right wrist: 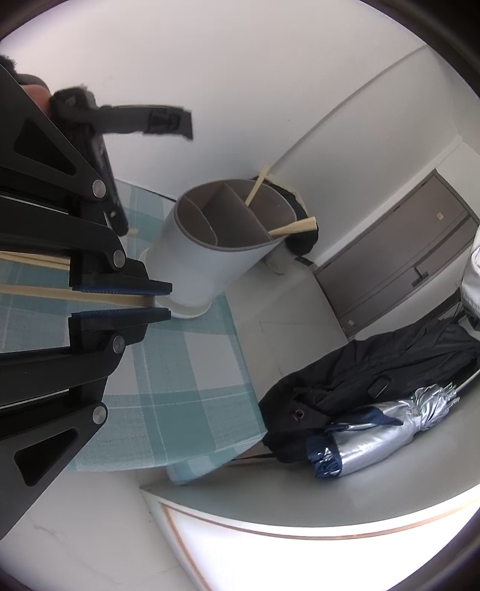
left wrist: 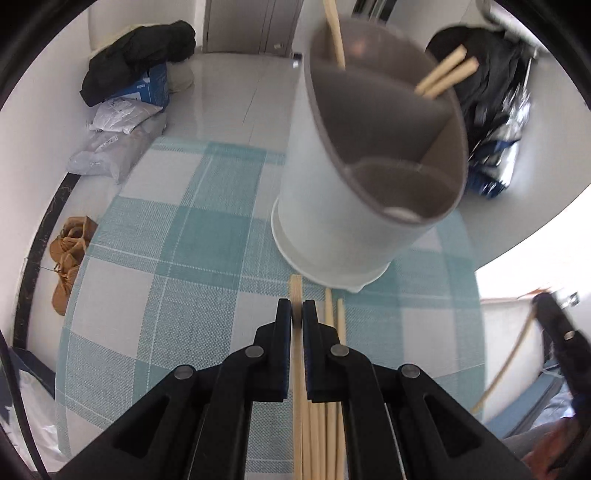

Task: Organize utensils
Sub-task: 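Lift both held chopsticks and carry them toward the utensil holder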

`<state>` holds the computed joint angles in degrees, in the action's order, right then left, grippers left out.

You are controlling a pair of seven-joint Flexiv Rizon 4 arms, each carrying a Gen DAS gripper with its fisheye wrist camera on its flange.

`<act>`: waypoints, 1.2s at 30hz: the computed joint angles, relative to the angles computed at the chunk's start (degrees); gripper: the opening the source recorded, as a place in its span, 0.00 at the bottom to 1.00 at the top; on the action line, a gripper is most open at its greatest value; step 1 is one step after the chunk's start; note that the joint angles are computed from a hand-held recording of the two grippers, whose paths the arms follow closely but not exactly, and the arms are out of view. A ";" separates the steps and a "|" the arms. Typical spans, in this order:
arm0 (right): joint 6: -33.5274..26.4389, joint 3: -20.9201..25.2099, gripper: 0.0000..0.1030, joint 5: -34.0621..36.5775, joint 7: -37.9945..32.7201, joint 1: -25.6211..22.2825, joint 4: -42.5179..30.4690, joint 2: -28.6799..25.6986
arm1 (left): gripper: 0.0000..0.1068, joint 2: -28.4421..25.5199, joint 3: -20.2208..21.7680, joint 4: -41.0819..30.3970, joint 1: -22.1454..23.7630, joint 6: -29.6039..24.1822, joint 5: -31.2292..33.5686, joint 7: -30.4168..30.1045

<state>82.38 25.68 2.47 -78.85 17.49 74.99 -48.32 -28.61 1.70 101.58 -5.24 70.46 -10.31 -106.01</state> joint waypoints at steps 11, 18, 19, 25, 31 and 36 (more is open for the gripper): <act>9.99 -3.12 0.06 -5.86 -1.36 3.39 8.21 4.33 | 0.02 6.40 -1.46 7.48 -0.46 14.68 1.80 1.61; 16.36 -8.97 0.05 -10.53 2.70 7.44 12.96 6.86 | 0.02 7.79 -10.67 12.45 7.76 22.11 -5.26 13.36; 17.40 -9.29 0.05 -11.37 2.90 7.68 13.53 7.03 | 0.02 8.33 -12.21 13.38 8.91 22.90 -6.19 14.40; 22.08 -14.72 0.05 -15.89 4.44 11.53 16.53 8.41 | 0.02 10.59 -17.75 16.81 12.92 25.49 -9.18 18.46; 23.40 -18.11 0.05 -17.75 6.42 13.89 17.71 9.16 | 0.02 11.35 -19.45 17.11 13.73 25.23 -10.09 20.94; 23.77 -19.28 0.05 -18.57 7.07 14.63 18.18 9.60 | 0.02 11.90 -20.34 17.17 13.79 25.03 -10.95 23.83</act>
